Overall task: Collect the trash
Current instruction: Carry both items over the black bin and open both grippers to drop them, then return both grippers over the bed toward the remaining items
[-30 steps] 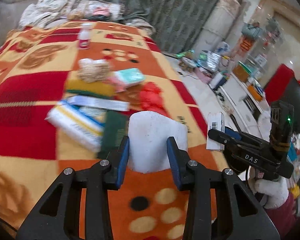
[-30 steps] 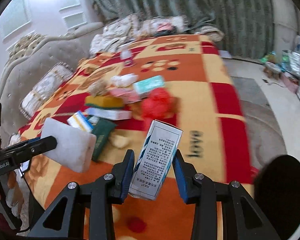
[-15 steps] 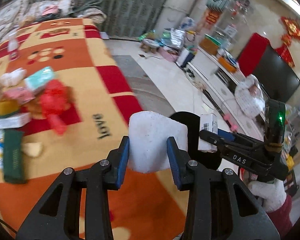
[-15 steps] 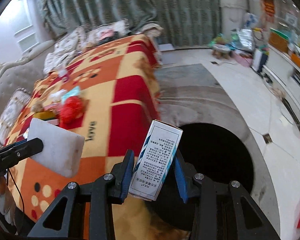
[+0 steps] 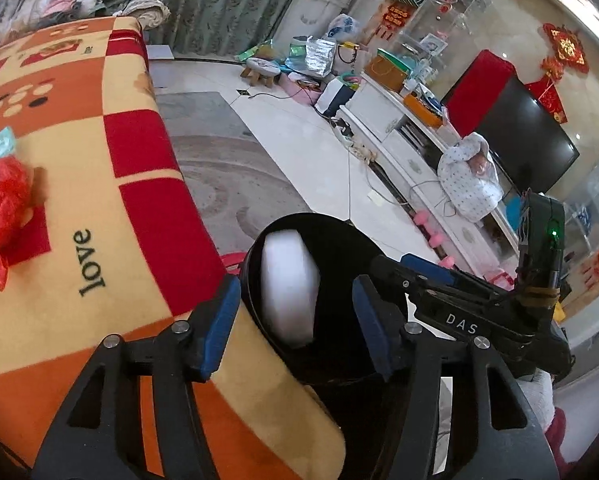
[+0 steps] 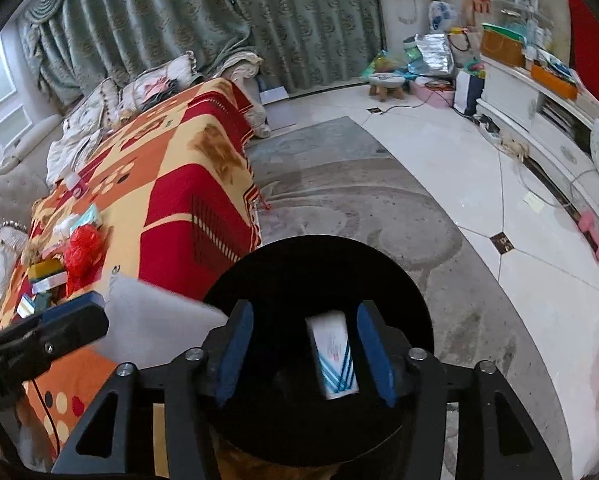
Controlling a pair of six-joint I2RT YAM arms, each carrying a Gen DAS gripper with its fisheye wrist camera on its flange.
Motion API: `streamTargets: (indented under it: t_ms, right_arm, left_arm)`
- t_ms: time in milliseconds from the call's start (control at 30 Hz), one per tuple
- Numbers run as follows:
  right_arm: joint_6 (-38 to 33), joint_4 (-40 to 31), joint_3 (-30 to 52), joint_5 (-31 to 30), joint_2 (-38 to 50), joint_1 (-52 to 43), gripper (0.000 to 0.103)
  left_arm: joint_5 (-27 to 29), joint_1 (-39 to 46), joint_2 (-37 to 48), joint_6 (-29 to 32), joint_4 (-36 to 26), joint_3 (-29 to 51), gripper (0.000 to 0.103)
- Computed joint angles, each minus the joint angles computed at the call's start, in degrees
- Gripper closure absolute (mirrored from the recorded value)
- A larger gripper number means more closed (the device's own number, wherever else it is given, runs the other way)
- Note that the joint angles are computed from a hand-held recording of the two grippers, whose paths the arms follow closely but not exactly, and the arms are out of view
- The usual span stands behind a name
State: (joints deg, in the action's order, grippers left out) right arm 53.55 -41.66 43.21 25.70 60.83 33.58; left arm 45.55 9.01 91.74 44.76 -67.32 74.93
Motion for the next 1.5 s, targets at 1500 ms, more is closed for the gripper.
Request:
streamTargets:
  t_ms: [1500]
  right_arm:
    - [-10.82,12.24,46.86,-14.08,53.03,15.00,0.043]
  left_arm:
    - [-12.20,36.16,28.36,3.47,6.56,31.42,0.046]
